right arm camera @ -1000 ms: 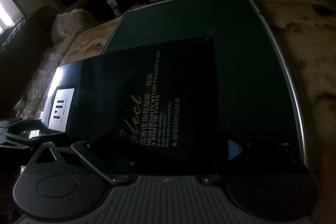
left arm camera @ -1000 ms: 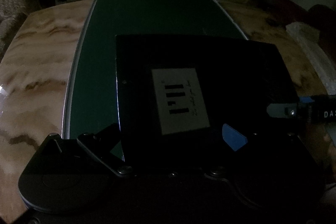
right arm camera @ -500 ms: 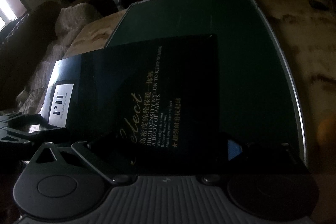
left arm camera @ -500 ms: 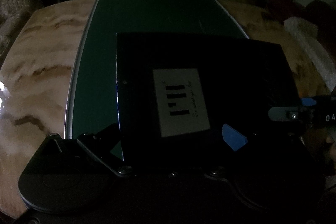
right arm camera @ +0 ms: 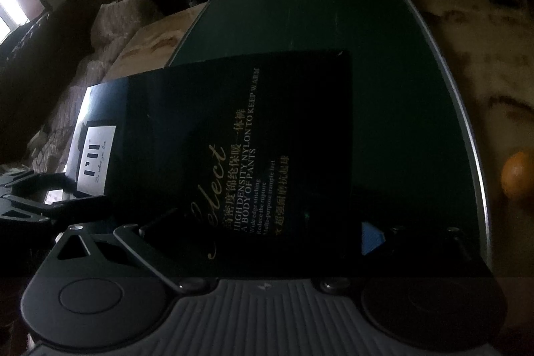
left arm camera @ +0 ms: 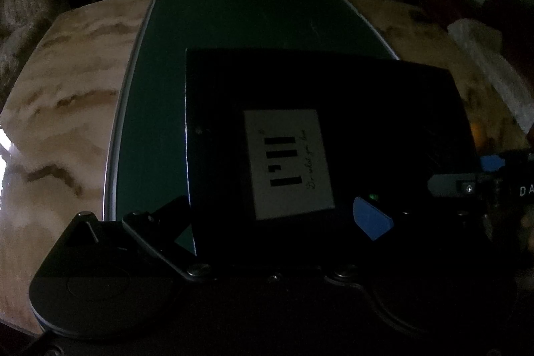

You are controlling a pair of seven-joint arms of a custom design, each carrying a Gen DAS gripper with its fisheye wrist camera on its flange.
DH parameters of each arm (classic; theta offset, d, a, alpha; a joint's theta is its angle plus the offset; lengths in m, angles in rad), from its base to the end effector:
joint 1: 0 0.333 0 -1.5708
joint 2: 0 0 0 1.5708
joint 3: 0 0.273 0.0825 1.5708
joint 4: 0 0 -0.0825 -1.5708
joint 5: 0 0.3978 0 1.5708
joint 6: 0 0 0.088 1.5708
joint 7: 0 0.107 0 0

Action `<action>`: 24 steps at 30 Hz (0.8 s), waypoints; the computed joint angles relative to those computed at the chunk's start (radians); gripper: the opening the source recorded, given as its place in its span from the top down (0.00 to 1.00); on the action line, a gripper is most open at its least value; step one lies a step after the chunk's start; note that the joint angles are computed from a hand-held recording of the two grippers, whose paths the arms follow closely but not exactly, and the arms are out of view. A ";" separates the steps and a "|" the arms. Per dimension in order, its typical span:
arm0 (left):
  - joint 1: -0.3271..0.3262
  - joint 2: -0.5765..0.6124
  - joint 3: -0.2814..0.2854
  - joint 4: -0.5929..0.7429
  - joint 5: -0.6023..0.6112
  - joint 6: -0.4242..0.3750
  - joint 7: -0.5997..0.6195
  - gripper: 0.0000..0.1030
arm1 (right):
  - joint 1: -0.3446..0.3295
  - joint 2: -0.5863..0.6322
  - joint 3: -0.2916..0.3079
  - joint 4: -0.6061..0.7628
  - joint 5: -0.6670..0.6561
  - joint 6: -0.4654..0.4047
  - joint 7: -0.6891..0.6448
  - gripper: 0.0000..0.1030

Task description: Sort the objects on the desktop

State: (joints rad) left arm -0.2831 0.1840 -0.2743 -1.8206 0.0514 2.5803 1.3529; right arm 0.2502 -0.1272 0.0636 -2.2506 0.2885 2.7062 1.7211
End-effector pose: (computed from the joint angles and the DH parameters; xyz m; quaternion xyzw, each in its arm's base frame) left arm 0.5626 -0.3411 0.4564 -0.5468 0.7864 -0.2664 0.1078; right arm 0.5362 0.1642 0.4335 -0.6541 0.6948 -0.0716 0.2903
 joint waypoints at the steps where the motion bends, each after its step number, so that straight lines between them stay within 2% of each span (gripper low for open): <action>1: 0.001 -0.005 -0.001 -0.010 -0.005 0.001 0.000 0.00 | 0.002 -0.003 0.001 -0.006 0.003 0.000 -0.001 0.00; 8: 0.002 -0.030 -0.002 -0.058 -0.018 0.012 0.003 0.00 | 0.008 -0.019 0.005 -0.041 0.010 0.003 0.004 0.00; 24: 0.024 0.003 -0.006 -0.059 -0.096 0.004 0.023 0.00 | 0.012 0.011 -0.006 -0.038 0.069 -0.013 -0.035 0.00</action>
